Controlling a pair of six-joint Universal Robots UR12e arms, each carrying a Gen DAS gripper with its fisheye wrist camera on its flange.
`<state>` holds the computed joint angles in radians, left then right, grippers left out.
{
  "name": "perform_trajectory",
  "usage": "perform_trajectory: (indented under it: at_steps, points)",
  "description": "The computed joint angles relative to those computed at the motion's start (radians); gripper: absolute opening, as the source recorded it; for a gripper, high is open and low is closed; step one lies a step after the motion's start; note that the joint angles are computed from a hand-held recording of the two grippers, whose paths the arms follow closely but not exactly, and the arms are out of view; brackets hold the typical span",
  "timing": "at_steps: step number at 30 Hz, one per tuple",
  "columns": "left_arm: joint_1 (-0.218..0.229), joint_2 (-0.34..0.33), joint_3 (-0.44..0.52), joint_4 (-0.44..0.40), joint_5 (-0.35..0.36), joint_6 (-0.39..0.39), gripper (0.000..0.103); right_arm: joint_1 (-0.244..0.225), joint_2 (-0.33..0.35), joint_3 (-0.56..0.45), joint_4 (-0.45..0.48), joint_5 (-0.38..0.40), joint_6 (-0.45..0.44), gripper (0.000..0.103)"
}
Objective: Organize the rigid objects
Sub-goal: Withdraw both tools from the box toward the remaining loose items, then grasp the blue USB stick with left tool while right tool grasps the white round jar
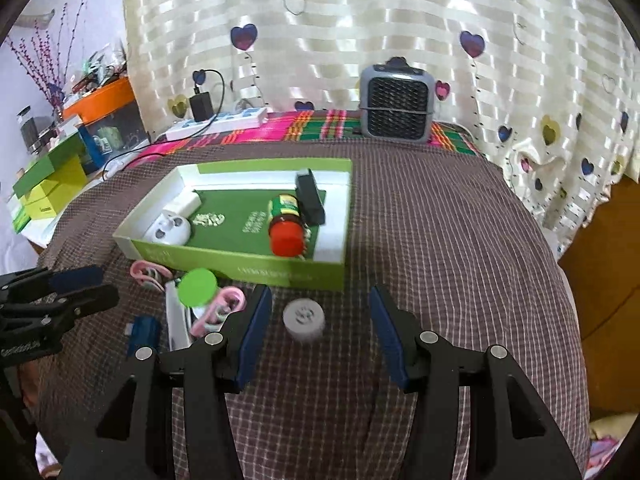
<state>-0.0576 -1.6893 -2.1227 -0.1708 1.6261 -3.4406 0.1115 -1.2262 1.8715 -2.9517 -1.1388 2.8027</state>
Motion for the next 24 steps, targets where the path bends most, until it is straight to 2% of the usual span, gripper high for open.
perform_trajectory:
  at_steps: [7,12,24]
  points:
    - [-0.035,-0.004,-0.002,-0.038,0.037,-0.003,0.047,-0.006,0.002,0.015,0.023,-0.003,-0.009,0.052]
    - [-0.048,-0.006,-0.004,-0.053,0.023,-0.002,0.047,-0.012,0.002,0.021,0.027,0.008,-0.002,0.052]
    - [-0.072,-0.035,0.026,-0.095,0.066,-0.041,0.047,-0.018,0.006,0.021,0.03,0.019,0.008,0.052]
